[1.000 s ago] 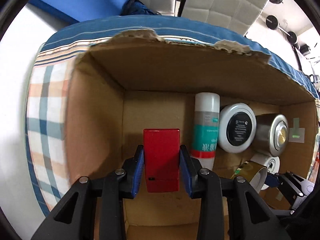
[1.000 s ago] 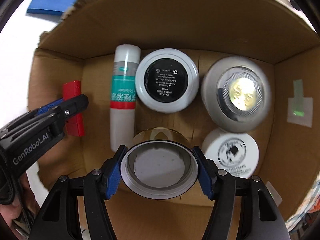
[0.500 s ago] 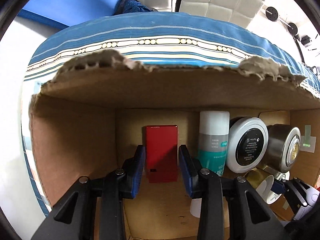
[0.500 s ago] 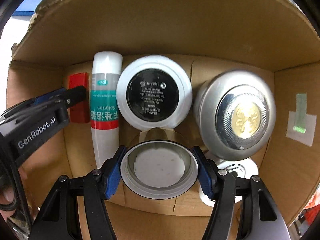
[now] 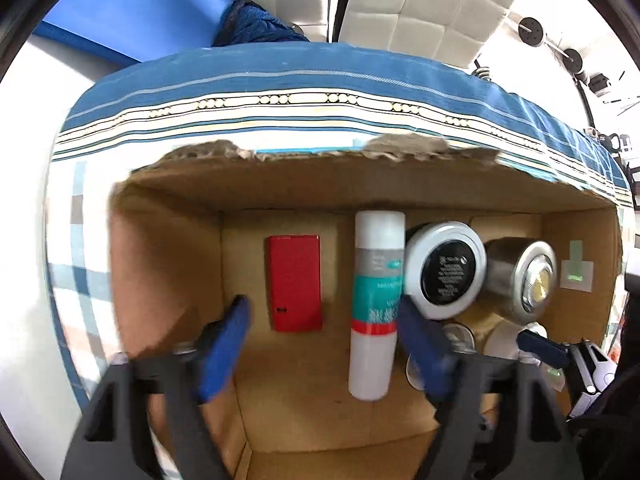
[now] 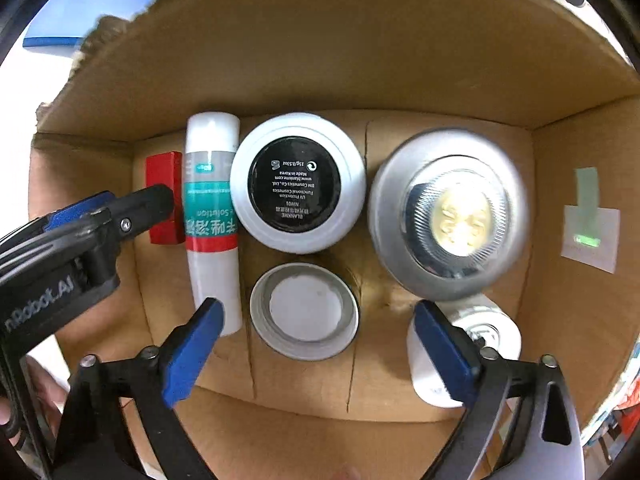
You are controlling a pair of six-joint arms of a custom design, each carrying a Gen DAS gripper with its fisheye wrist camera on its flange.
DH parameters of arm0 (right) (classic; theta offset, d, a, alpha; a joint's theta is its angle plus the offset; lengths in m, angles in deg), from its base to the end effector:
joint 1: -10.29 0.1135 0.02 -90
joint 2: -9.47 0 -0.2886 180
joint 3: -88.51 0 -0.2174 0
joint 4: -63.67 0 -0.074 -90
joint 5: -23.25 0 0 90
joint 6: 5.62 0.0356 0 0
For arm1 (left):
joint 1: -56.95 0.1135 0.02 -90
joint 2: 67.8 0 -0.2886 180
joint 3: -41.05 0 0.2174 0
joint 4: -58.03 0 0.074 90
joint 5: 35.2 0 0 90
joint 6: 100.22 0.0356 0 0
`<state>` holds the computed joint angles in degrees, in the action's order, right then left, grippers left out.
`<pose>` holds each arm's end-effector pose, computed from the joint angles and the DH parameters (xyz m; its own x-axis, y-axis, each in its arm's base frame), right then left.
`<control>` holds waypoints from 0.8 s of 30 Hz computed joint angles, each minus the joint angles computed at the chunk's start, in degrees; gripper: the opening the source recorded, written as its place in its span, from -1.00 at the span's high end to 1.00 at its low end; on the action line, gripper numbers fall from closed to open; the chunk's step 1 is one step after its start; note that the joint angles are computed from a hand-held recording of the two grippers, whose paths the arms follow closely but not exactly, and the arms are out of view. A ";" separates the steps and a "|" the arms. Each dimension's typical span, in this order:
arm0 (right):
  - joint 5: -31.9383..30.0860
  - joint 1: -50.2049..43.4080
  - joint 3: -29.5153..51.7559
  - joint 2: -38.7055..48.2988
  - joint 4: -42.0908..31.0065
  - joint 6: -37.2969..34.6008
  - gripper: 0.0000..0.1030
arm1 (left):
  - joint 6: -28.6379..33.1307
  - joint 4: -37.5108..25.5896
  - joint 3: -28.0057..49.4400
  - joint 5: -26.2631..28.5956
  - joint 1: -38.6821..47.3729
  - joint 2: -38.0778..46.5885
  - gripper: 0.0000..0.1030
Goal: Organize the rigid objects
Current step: 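Lift both tools out of the box toward the walnut and white case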
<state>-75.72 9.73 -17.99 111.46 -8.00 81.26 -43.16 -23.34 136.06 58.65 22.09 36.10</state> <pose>0.2518 0.0031 0.1847 -0.9848 -0.0441 0.1678 -0.0165 0.9865 0.1628 0.2478 -0.1755 0.2505 -0.9986 0.0344 0.0403 0.0322 0.9980 -0.0539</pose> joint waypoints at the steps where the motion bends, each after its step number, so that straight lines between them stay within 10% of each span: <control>1: 0.38 -0.12 -0.12 0.23 0.57 -0.08 -1.00 | -0.72 -1.44 0.81 -1.67 -0.75 -0.69 -1.00; 24: -2.33 -14.47 7.75 -33.55 -29.89 -17.34 -1.00 | -29.21 -24.10 14.12 -18.69 -25.57 -21.94 -1.00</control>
<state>-78.05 -4.74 -10.24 77.91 -37.89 63.92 -72.37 -47.45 150.18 39.96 -3.48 14.15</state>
